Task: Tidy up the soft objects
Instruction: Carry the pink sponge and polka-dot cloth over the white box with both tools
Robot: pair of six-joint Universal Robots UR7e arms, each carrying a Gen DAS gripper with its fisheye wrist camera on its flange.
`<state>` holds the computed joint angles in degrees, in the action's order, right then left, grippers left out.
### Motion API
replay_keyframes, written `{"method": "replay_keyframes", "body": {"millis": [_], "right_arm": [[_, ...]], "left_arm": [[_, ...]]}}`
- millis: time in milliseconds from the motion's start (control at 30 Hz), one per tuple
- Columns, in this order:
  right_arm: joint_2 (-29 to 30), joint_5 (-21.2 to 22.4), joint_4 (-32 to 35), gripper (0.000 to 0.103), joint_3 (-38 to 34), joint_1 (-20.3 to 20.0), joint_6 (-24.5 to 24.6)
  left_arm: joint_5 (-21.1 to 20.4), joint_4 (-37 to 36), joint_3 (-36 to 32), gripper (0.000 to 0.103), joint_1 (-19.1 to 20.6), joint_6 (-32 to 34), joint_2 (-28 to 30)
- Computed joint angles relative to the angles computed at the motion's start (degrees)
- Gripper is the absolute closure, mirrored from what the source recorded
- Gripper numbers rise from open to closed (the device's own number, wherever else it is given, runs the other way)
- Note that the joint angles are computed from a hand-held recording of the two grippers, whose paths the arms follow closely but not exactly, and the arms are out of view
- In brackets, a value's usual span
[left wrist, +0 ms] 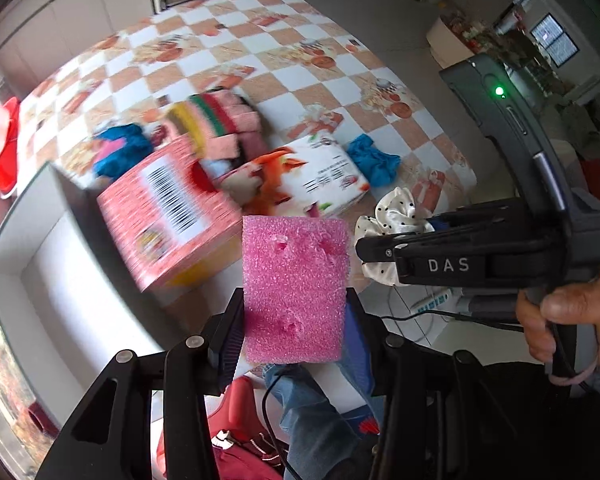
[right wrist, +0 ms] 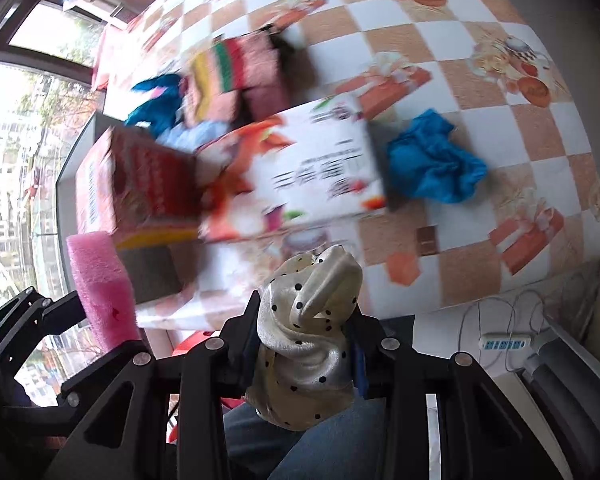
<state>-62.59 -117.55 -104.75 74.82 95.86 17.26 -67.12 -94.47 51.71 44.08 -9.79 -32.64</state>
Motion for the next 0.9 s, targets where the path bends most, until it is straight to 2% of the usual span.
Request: {"method": "replay_keyframes", "body": {"millis": [167,333,633,900], "right_arm": [[1.46,0.08,-0.89,0.064,0.71,2.69,-1.29],[4.43,0.27,0.09,0.064,-1.31,5.29,-4.58],[11.96,-0.32,4.10,0.064,-9.34,10.29,-13.20],[17.12,-0.81,8.11,0.064,-15.12,12.51,-16.63]], "left_arm": [[2.48,-3.83,7.05,0.054,0.72,-3.51,-5.90],[5.78,-7.75,13.79,0.054,1.76,-9.41,-11.45],[15.11,-6.82,20.34,0.054,3.85,-23.81,-17.60],[16.57,-6.80,23.12,0.054,5.72,-30.70,-19.75]]}}
